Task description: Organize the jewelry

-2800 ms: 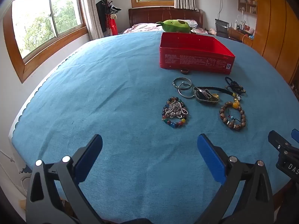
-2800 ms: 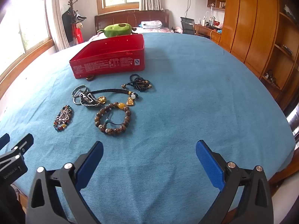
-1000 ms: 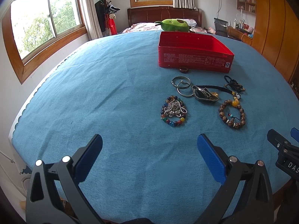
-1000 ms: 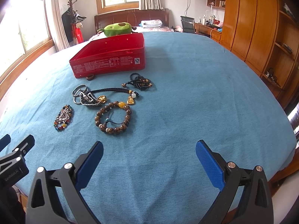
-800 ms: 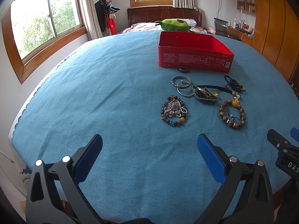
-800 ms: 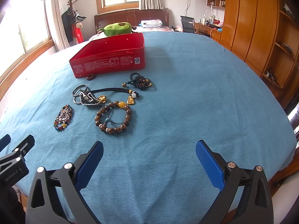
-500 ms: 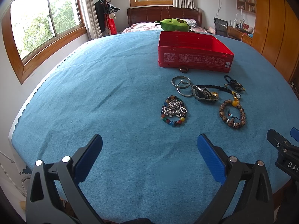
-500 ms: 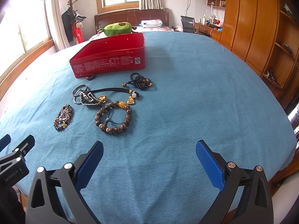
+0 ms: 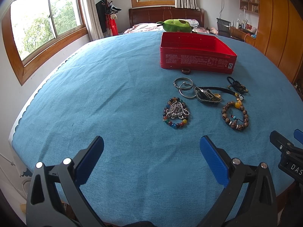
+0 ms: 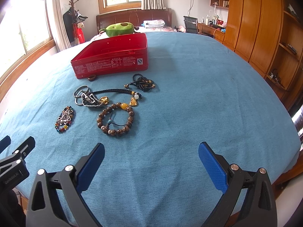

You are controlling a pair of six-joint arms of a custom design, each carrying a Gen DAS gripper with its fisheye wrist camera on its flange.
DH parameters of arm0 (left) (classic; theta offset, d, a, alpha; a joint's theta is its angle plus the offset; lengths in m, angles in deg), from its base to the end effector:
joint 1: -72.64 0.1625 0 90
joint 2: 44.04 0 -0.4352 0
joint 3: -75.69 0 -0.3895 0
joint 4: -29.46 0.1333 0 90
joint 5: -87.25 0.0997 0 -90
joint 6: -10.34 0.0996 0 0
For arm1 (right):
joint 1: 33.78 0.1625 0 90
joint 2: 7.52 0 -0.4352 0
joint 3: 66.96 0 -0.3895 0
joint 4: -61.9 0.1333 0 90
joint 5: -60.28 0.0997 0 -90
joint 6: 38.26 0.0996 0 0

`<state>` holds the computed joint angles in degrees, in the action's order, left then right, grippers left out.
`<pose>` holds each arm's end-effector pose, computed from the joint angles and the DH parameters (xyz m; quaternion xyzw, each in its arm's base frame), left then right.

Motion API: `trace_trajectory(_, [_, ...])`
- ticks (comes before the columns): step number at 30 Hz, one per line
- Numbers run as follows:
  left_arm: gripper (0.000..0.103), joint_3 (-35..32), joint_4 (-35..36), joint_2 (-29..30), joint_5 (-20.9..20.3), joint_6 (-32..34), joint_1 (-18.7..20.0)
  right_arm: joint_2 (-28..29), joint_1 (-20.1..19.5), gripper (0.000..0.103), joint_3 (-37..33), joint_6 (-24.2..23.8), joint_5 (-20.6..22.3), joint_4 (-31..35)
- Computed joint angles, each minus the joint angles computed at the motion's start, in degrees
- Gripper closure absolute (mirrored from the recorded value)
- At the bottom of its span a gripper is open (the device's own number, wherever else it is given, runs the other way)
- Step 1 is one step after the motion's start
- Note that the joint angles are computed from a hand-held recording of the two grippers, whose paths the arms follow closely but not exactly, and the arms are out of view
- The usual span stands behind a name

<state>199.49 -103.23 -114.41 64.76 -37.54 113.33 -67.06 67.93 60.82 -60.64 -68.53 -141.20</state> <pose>-0.2088 -0.4767 0.2036 0.0623 0.8271 -0.3635 0.4242 0.1689 -0.4658 0.1912 0.1344 -0.8707 0.3298 0.3392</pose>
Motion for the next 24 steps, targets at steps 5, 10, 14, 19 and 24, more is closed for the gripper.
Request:
trace_trajectory(5, [0.003, 0.02, -0.33, 0.23, -0.02, 0.1, 0.06, 0.07, 0.09, 0.004, 0.0, 0.06, -0.04, -0.01])
trace_trajectory(10, [0.003, -0.11, 0.23, 0.32, -0.12, -0.44, 0.02, 0.16, 0.12, 0.004, -0.01, 0.2, -0.05, 0.04])
trace_trajectory(14, [0.003, -0.12, -0.29, 0.81, -0.43, -0.15, 0.44, 0.15, 0.06, 0.004, -0.06, 0.18, 0.0, 0.11])
trace_trajectory(19, [0.003, 0.55, -5.42, -0.09, -3.02, 3.93, 1.26, -0.19, -0.64, 0.004, -0.43, 0.35, 1.45, 1.39])
trace_trajectory(24, [0.003, 0.04, -9.22, -0.2, -6.64, 7.71, 2.96, -1.29, -1.89, 0.004, -1.93, 0.34, 4.08, 4.34])
